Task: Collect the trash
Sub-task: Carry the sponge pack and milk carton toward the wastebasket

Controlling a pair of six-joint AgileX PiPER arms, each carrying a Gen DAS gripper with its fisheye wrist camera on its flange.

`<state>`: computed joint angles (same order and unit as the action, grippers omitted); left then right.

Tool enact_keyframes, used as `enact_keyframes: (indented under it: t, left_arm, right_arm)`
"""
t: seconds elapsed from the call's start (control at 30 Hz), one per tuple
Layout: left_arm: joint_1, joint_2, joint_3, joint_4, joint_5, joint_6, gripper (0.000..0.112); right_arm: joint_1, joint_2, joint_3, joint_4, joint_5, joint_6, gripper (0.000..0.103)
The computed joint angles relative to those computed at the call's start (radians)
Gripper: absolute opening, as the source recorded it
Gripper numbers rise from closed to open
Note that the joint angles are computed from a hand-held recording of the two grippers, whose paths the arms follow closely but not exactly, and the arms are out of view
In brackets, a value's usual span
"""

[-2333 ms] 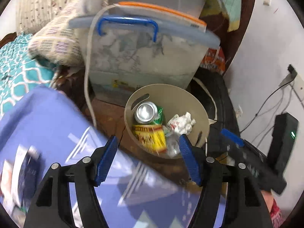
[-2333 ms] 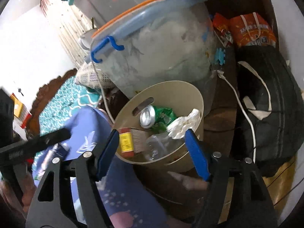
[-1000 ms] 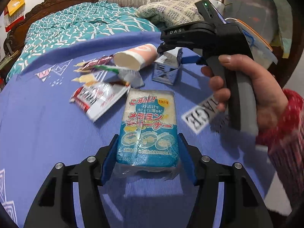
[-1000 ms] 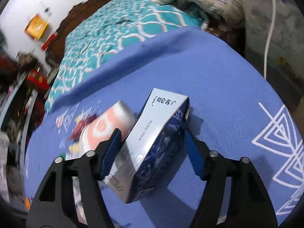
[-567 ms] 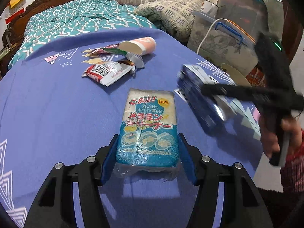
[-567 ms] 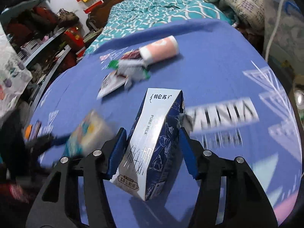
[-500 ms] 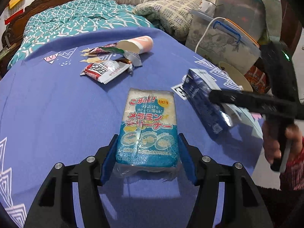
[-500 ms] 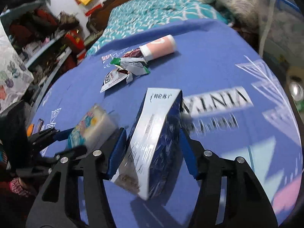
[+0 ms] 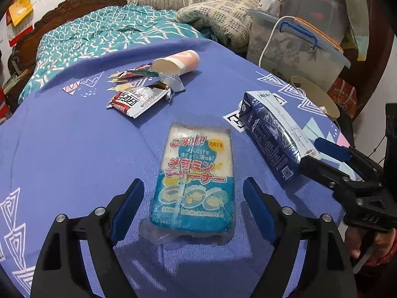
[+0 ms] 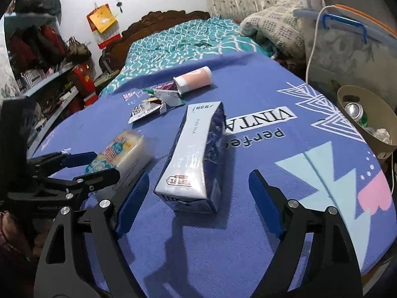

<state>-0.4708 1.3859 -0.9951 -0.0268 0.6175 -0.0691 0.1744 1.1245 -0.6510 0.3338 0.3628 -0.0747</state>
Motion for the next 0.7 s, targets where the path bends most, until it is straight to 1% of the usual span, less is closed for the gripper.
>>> enact_keyframes:
  t: [0.1, 0.13, 0.17, 0.2, 0.23, 0.27, 0.3, 0.33, 0.37, 0.4, 0.43, 0.5, 0.53, 0.57, 0.7]
  left_arm:
    - [-0.01, 0.004, 0.002, 0.038, 0.003, -0.03, 0.078]
    - [-0.009, 0.006, 0.003, 0.04, 0.003, -0.032, 0.078]
    - [-0.01, 0.01, 0.001, 0.045, 0.005, -0.038, 0.078]
    - [-0.01, 0.012, 0.004, 0.049, 0.002, -0.042, 0.078]
    - [-0.012, 0.015, 0.005, 0.055, 0.0, -0.047, 0.077]
    - [-0.013, 0.018, 0.006, 0.059, -0.002, -0.048, 0.077]
    - [-0.014, 0.022, 0.008, 0.056, -0.004, -0.045, 0.074]
    - [-0.009, 0.029, 0.007, 0.034, -0.005, -0.021, 0.057]
    - [-0.001, 0.039, 0.003, -0.004, 0.001, 0.019, 0.058]
    - [0.002, 0.036, 0.007, -0.012, -0.008, 0.027, 0.057]
    - [0.012, 0.035, 0.005, -0.05, -0.006, 0.067, 0.057]
    - [0.04, 0.032, -0.005, -0.179, 0.007, 0.187, 0.056]
    - [0.046, 0.029, -0.01, -0.217, 0.01, 0.222, 0.056]
    - [0.049, 0.027, -0.02, -0.255, 0.013, 0.256, 0.056]
    - [0.024, 0.06, -0.076, -0.311, 0.032, 0.296, 0.057]
  right_arm:
    - [0.002, 0.049, -0.008, -0.025, -0.027, 0.027, 0.082]
    - [0.009, 0.063, -0.012, -0.064, -0.036, 0.068, 0.081]
    - [0.006, 0.073, -0.012, -0.071, -0.043, 0.074, 0.076]
    - [-0.001, 0.086, -0.014, -0.039, -0.04, 0.04, 0.073]
    - [-0.011, 0.088, -0.012, 0.028, -0.032, -0.026, 0.063]
    - [-0.01, 0.089, -0.011, 0.054, -0.025, -0.051, 0.058]
    - [-0.007, 0.087, -0.007, 0.04, -0.028, -0.044, 0.057]
    - [-0.005, 0.08, -0.006, 0.024, -0.024, -0.033, 0.056]
    - [-0.017, 0.07, -0.002, 0.047, -0.019, -0.052, 0.056]
    - [-0.044, 0.055, 0.006, 0.11, -0.007, -0.107, 0.056]
    - [-0.087, 0.037, 0.016, 0.206, 0.015, -0.195, 0.056]
    - [-0.201, -0.002, 0.04, 0.397, 0.074, -0.366, 0.055]
    - [-0.263, -0.023, 0.052, 0.468, 0.106, -0.433, 0.055]
    - [-0.318, -0.041, 0.058, 0.5, 0.134, -0.466, 0.055]
    - [-0.499, -0.109, 0.074, 0.562, 0.23, -0.557, 0.055]
